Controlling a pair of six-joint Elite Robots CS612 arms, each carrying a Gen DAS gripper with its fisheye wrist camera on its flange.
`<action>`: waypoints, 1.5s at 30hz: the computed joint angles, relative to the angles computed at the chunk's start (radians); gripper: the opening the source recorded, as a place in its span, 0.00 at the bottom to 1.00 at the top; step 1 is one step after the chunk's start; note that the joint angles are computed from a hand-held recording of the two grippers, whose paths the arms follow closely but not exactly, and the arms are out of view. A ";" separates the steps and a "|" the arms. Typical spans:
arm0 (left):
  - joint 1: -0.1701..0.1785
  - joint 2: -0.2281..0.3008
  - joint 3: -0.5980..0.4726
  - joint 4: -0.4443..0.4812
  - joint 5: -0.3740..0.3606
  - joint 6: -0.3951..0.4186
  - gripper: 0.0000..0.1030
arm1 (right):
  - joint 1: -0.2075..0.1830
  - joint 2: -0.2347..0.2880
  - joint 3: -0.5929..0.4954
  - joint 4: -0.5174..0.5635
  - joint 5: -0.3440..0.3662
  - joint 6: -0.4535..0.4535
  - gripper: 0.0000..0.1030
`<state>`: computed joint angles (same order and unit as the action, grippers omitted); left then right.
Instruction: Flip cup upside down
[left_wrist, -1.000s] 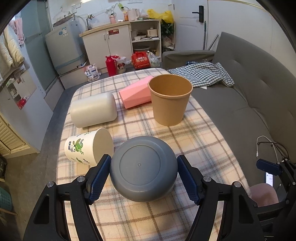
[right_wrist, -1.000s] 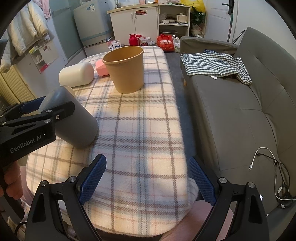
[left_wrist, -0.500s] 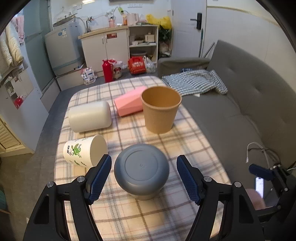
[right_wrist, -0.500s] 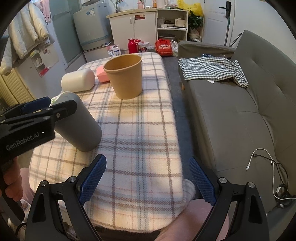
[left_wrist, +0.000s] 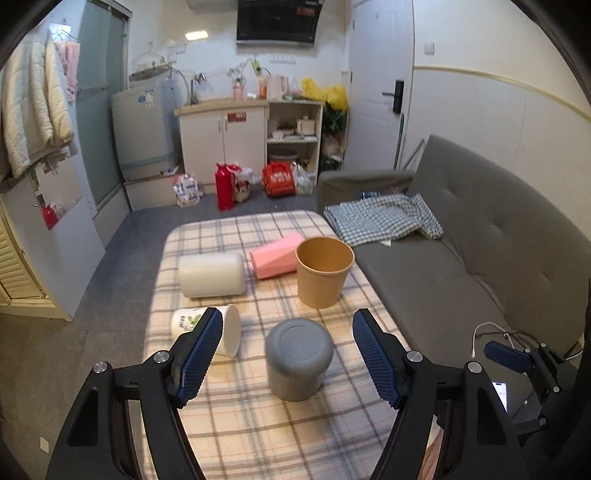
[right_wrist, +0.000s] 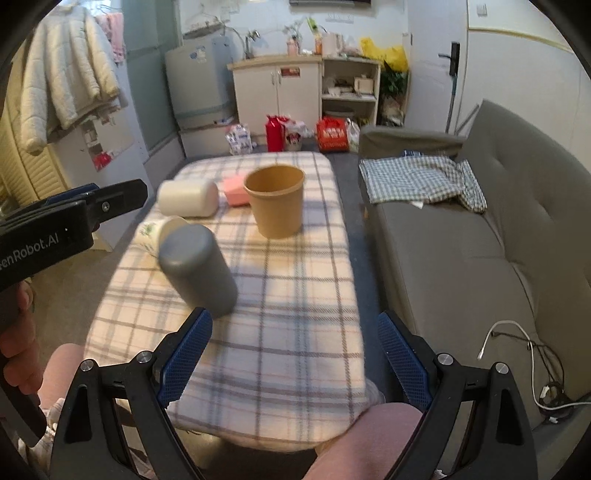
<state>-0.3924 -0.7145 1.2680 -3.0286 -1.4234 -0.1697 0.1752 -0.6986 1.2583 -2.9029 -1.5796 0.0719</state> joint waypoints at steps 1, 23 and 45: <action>0.002 -0.007 0.016 -0.019 0.004 -0.002 0.74 | 0.002 -0.002 0.008 -0.026 0.007 -0.002 0.89; 0.021 -0.030 0.231 -0.270 0.070 -0.050 0.87 | 0.033 0.044 0.058 -0.227 -0.011 0.015 0.89; 0.014 -0.024 0.265 -0.292 0.111 -0.078 1.00 | 0.037 0.053 0.057 -0.250 -0.009 0.011 1.00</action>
<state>-0.3788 -0.7384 1.5329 -3.3208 -1.3121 -0.2482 0.2117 -0.6458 1.3154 -3.1533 -1.5883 0.0825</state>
